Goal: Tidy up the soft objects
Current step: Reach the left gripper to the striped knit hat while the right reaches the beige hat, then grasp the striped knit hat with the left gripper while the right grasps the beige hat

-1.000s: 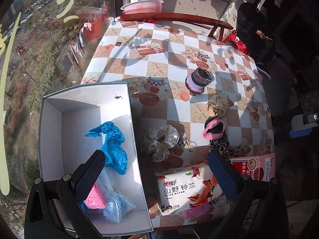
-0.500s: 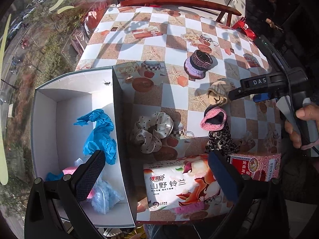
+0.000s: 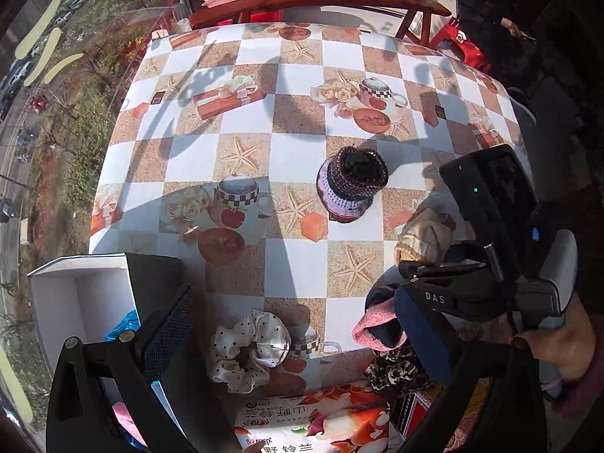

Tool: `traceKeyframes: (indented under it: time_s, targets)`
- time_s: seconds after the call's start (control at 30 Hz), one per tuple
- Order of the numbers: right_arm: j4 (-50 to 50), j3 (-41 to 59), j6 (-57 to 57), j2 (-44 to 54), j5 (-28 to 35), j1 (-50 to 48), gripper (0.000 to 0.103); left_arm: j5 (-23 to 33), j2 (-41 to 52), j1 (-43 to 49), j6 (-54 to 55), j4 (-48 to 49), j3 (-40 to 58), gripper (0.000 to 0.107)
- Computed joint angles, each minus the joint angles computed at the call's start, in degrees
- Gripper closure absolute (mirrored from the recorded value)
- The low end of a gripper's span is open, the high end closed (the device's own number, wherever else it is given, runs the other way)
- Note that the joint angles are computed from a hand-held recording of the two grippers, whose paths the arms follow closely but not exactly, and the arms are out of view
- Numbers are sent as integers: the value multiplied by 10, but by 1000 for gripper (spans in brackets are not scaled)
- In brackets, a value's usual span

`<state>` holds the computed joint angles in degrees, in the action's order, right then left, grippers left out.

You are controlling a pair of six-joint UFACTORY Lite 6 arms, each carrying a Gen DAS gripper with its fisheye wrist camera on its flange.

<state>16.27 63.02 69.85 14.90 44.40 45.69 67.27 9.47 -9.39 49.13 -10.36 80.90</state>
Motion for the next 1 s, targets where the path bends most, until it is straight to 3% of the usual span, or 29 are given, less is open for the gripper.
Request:
traceKeyframes:
  time_s: [0.13,0.4,0.43,0.5,0.57,0.6,0.8,1.0]
  targets:
    - [-38,-121,151,-156,-31,55,65,-41,62,-96,-88,6,22,4]
    - [-163,-173,512,-321,42,244,65,-125,179,-227,-239,82,36,4]
    - [-176,-167,548,-327,55,265,65,-127,192,-232,-253,92,39,8]
    - [-204,-155,624,-333,78,311,65,-128,210,-237,-269,107,46,27]
    - [-219,-136,670,-328,94,336,65,-127,222,-242,-293,136,48,59]
    - [-227,-131,694,-330,103,351,65,-118,227,-239,-287,131,52,64]
    - [-247,-90,763,-305,130,385,65,-132,120,-209,-186,72,-6,68]
    - [-244,-46,813,-273,163,415,65,-90,-4,-186,-82,13,-43,68]
